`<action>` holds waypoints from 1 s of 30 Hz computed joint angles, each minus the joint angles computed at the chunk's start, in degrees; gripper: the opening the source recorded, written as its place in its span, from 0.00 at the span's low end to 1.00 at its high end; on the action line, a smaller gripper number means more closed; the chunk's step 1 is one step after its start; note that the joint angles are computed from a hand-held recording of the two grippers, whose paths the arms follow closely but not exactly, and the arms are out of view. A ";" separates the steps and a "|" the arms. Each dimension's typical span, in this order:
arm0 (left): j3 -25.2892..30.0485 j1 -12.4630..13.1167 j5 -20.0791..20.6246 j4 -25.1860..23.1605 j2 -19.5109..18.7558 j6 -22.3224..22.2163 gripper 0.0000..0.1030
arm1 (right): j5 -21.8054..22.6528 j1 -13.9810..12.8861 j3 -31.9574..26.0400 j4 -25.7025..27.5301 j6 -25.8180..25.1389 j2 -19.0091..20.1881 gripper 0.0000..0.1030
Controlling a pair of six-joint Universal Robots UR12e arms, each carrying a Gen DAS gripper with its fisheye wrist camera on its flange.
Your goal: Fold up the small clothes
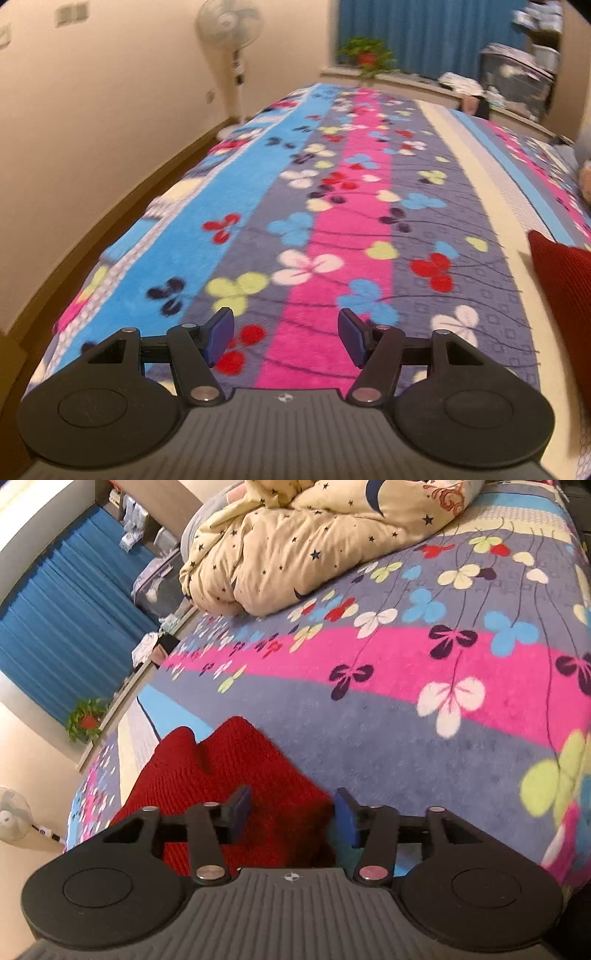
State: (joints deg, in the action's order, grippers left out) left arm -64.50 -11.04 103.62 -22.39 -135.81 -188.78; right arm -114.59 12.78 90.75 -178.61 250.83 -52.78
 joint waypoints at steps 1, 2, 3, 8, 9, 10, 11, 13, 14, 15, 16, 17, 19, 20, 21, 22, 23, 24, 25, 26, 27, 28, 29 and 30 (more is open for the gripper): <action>-0.19 -0.25 -0.21 1.51 -0.13 1.16 0.66 | 2.30 -0.62 -0.09 1.67 -0.51 -0.26 0.46; -0.44 -0.44 -0.98 3.12 -0.19 2.16 0.66 | 2.30 -0.58 -0.37 4.16 -1.60 -0.62 0.27; -0.97 -0.54 -2.68 5.16 -0.10 3.21 0.66 | 1.36 -0.44 -0.77 7.02 -2.97 -1.07 0.27; -2.45 -1.87 -10.64 10.94 0.31 9.69 0.66 | -8.22 -0.07 -2.45 6.68 -10.07 -2.58 0.08; -2.32 -2.36 -11.91 11.30 0.26 10.39 0.66 | -6.43 -0.68 -2.64 2.74 -15.01 -2.54 0.09; -2.07 -2.87 -13.05 11.32 0.18 10.50 0.66 | -2.24 -1.74 -3.11 -0.71 -20.78 -2.52 0.17; -1.56 -3.44 -14.40 10.87 0.02 10.24 0.66 | 2.68 -2.84 -3.59 -2.00 -25.36 -2.60 0.46; 0.16 -4.82 -16.75 8.71 -0.61 9.18 0.66 | 13.41 -5.07 -5.23 -1.62 -34.57 -2.28 0.79; 1.42 -5.58 -17.79 7.39 -1.16 8.72 0.66 | 17.06 -5.74 -6.10 -0.93 -38.93 -1.82 0.80; 2.50 -6.32 -18.72 6.46 -1.70 8.43 0.66 | 19.71 -6.16 -7.09 0.52 -43.47 -1.24 0.79; 3.42 -6.97 -19.30 5.85 -2.20 8.37 0.66 | 21.31 -6.36 -8.03 2.66 -47.36 -0.58 0.79; 4.47 -7.63 -20.00 5.43 -2.85 8.65 0.66 | 21.84 -6.42 -8.58 3.79 -48.84 0.10 0.79; 5.99 -8.54 -22.40 4.82 -3.98 9.36 0.66 | 25.13 -6.97 -8.48 5.13 -46.00 1.08 0.79; 6.59 -8.81 -24.28 3.95 -4.54 9.88 0.65 | 28.00 -7.37 -8.95 8.77 -43.97 1.32 0.75; 6.81 -9.03 -25.58 3.13 -4.96 10.67 0.63 | 30.70 -7.70 -9.89 12.37 -42.13 1.74 0.70; 6.80 -9.20 -26.20 1.82 -5.25 11.90 0.52 | 33.57 -8.15 -10.54 13.57 -40.44 2.03 0.67; 6.96 -9.37 -25.98 -0.95 -5.62 13.65 0.43 | 35.92 -8.56 -10.55 12.38 -39.30 2.42 0.68; 7.02 -9.47 -25.52 -3.88 -5.93 14.78 0.41 | 37.26 -8.83 -10.89 12.87 -39.35 2.66 0.68; 7.48 -9.52 -24.83 -7.47 -6.23 15.57 0.38 | 36.71 -8.84 -11.11 13.54 -40.24 2.78 0.68; 7.70 -9.50 -24.11 -9.69 -6.41 15.87 0.38 | 35.23 -8.69 -11.27 14.61 -41.26 2.70 0.69; 7.87 -9.23 -24.82 -10.08 -6.48 15.69 0.38 | 34.84 -8.60 -11.38 15.27 -41.91 2.60 0.71; 8.47 -8.96 -25.94 -10.99 -6.53 15.59 0.37 | 35.92 -8.97 -11.28 15.34 -42.30 2.52 0.77; 9.73 -8.72 -26.91 -12.44 -6.71 15.41 0.38 | 36.76 -9.23 -11.02 14.86 -41.99 2.46 0.76; 10.79 -8.49 -27.69 -12.98 -6.89 14.88 0.38 | 36.97 -9.40 -10.94 14.95 -42.09 2.40 0.76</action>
